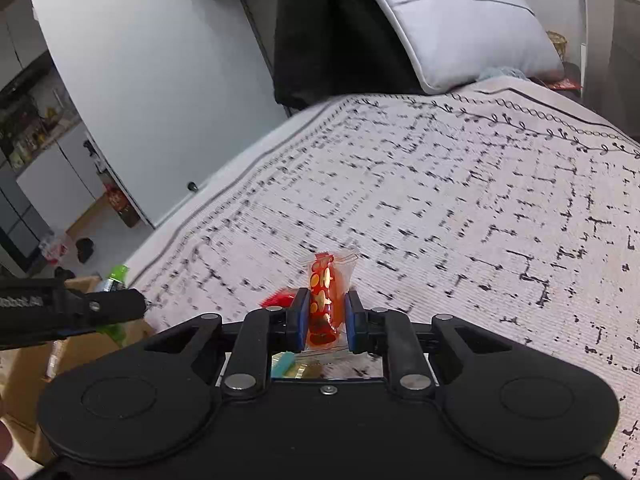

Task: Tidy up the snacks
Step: 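Grasp the green-silver candy with the left tool while the right tool grasps the orange candy, then carry both candies toward the cardboard box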

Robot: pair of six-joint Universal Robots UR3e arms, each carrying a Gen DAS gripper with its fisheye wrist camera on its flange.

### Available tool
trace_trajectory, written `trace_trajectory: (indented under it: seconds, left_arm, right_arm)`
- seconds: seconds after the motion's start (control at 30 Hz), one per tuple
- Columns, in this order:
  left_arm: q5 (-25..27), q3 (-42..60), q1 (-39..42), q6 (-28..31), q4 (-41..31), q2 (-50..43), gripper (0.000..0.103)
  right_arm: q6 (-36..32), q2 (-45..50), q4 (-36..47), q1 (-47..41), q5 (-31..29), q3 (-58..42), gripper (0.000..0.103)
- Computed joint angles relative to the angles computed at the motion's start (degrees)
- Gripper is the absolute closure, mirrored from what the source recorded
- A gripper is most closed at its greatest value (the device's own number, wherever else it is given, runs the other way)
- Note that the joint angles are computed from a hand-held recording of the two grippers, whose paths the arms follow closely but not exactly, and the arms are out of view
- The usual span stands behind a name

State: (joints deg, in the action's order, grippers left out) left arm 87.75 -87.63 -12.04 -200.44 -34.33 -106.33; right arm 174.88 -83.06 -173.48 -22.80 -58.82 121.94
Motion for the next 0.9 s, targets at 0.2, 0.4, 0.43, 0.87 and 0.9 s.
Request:
trace_trajectory:
  seconds: [0.2, 0.4, 0.43, 0.87, 0.9]
  left_arm:
    - [0.0, -2.0, 4.0, 2.0, -3.3, 7.4, 0.071]
    - [-1.1, -4.5, 9.1, 2.8, -7.3, 14.4, 0.071]
    - [-1.4, -4.9, 9.9, 2.9, -8.0, 15.5, 0.071]
    - [-7.2, -8.4, 22.2, 7.0, -18.0, 27.3, 0.07]
    - [-7.7, -8.6, 23.0, 7.3, -18.8, 28.0, 0.07]
  right_arm:
    - [2.6, -1.3, -3.7, 0.8, 2.8, 1.5, 0.085]
    - [4.5, -2.9, -4.2, 2.5, 3.8, 1.7, 0.086]
    - [4.9, -3.2, -4.5, 2.9, 3.9, 1.7, 0.086]
    - [7.5, -5.0, -5.7, 6.8, 8.5, 0.5, 0.086]
    - [7.6, -5.2, -5.8, 7.2, 8.8, 0.5, 0.086]
